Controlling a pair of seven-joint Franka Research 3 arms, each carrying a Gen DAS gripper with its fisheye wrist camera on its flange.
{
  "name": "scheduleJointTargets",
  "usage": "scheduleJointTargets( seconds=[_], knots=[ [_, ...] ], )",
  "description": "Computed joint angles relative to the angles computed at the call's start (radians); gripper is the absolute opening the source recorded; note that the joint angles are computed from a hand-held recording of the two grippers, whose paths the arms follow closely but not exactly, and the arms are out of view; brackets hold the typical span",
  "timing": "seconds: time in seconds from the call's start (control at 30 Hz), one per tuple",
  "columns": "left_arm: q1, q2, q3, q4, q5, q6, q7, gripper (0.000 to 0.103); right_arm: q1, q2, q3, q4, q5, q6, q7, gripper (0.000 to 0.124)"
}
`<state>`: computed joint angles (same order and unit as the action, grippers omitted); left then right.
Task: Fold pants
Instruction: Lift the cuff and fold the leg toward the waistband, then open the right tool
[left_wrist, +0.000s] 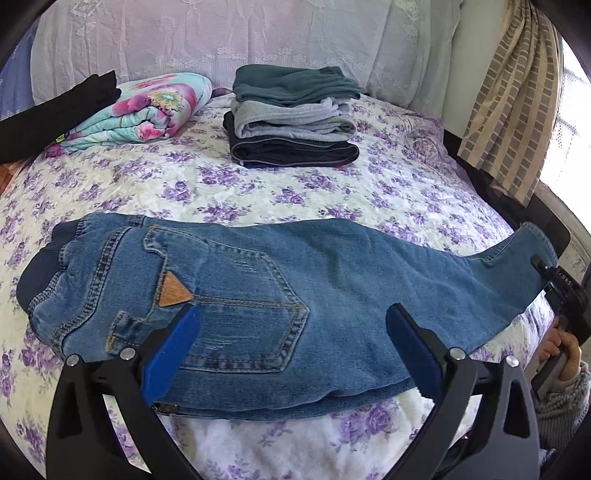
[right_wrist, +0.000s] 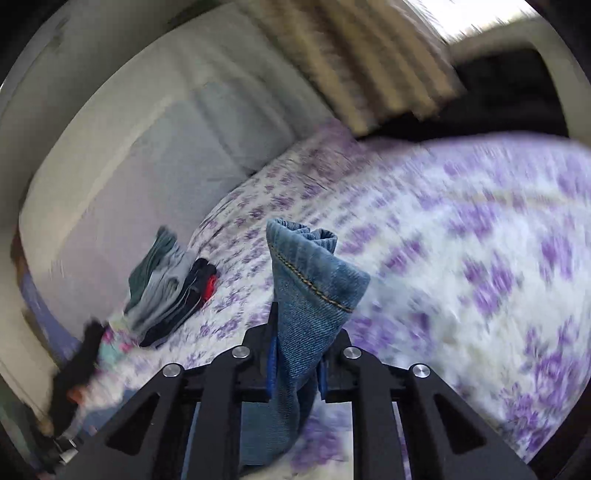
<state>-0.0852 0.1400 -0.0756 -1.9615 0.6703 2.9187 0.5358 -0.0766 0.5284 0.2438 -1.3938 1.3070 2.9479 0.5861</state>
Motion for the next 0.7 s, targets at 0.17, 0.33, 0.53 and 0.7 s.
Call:
scheduleJointTargets(
  seconds=[0.17,0.33,0.53,0.7],
  knots=[
    [0.005,-0.051,0.035,-0.058,0.126,0.037,-0.148,0.098,0.142,-0.039,-0.012,-0.019,-0.246,0.113,-0.110,0.016],
    [0.063,-0.148,0.031,-0.144,0.309,0.035,-0.356,0.098,0.223,-0.042,0.027,-0.065,-0.465,0.134,-0.178,0.016],
    [0.168,-0.261,-0.014,-0.250,0.438,0.015,-0.528,0.098,0.286,-0.035,0.036,-0.133,-0.642,0.143,-0.161,0.016],
    [0.219,-0.293,-0.038,-0.288,0.446,0.005,-0.554,0.098,0.254,-0.055,0.108,-0.217,-0.722,0.239,-0.198,0.016]
  ],
)
